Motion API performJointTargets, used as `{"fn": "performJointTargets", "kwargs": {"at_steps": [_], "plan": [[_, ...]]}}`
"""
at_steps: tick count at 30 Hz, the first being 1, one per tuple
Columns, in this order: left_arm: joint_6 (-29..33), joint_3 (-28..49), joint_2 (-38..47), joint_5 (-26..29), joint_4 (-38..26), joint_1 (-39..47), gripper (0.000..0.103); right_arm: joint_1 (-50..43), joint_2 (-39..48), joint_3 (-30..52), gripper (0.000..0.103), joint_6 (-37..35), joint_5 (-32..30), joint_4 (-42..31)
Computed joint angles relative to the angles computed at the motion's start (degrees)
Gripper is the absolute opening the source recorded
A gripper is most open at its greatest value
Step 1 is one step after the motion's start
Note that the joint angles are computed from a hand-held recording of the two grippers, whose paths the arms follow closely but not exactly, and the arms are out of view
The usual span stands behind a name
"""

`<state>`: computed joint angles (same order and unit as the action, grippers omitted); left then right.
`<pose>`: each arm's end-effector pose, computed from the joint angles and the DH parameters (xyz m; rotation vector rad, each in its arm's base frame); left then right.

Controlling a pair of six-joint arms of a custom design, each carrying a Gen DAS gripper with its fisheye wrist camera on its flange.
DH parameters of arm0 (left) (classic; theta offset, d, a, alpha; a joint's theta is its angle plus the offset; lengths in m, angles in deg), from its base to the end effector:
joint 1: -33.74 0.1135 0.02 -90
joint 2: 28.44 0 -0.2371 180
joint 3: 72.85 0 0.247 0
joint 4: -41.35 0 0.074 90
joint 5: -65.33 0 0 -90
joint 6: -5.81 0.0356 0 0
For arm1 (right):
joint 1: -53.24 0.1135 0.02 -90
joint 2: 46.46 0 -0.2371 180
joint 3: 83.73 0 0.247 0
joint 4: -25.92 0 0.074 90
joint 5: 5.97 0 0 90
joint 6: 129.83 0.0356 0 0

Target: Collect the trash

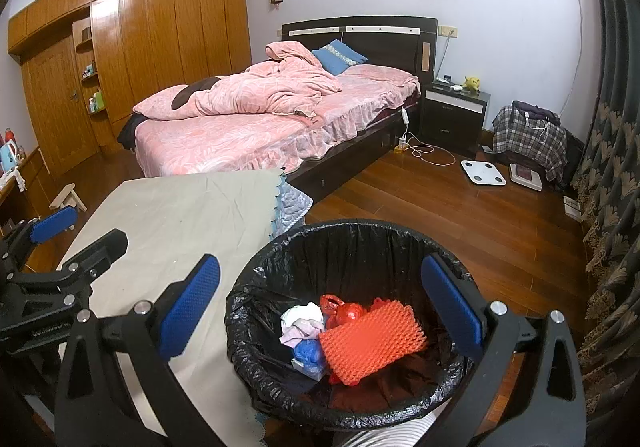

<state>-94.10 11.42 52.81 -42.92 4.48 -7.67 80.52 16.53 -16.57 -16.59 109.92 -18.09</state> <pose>0.2475 -0.2034 0.3008 0.4018 2.0955 -0.1832 0.2205 0.0962 0.2748 0.1570 2.1795 -0.0177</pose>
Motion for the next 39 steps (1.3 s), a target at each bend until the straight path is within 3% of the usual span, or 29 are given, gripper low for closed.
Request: {"fn": "performJointTargets", "kwargs": {"at_steps": [39], "plan": [[0.1,0.1,0.1,0.3,-0.3,0.4,0.097,0.3,0.7,0.8,0.098,0.2,0.1,-0.4]]}}
